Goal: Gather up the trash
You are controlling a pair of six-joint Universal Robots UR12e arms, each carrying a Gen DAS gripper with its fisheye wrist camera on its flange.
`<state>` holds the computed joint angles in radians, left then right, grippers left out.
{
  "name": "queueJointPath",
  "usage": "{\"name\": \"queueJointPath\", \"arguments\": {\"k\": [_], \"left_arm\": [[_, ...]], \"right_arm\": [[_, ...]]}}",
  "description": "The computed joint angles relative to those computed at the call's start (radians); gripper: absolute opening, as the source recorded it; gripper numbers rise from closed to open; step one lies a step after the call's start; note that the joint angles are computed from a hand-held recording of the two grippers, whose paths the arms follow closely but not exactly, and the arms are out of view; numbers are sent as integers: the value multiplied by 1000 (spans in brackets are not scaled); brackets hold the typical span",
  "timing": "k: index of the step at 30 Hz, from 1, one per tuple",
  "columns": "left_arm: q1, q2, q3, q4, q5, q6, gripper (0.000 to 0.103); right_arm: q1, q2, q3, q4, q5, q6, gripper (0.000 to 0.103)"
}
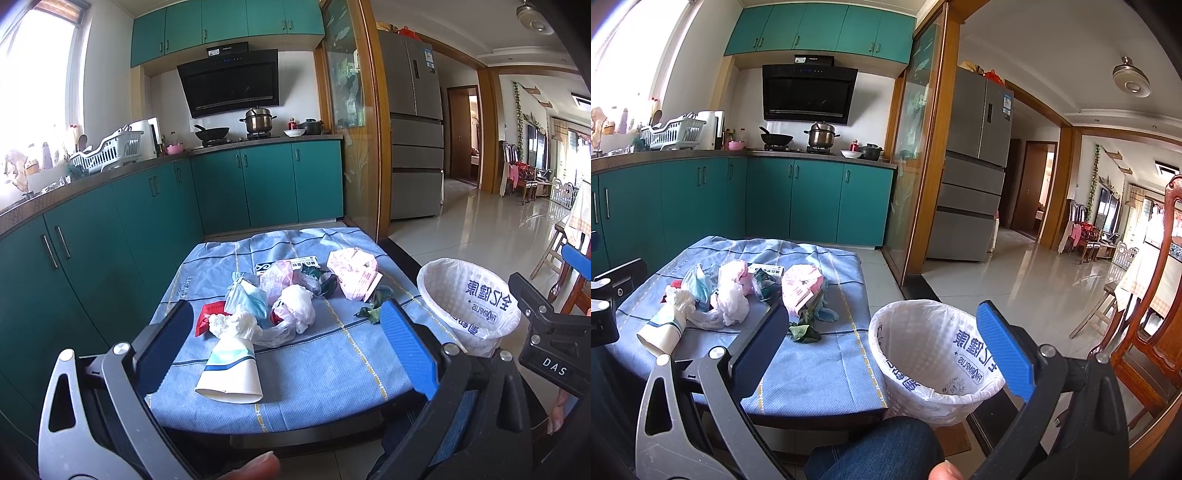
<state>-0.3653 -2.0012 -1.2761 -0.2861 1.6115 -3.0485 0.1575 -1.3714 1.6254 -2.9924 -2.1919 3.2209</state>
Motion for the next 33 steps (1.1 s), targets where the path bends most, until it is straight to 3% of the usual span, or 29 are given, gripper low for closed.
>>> {"name": "queueJointPath", "arguments": {"k": [31, 33], "left_arm": [[-2, -11, 34, -72, -11, 11, 100], [-3, -20, 42, -61, 20, 24, 100]], "right_arm": [[-10, 12, -11, 31, 9, 11, 100], [-11, 13, -14, 45, 10, 19, 100]]}}
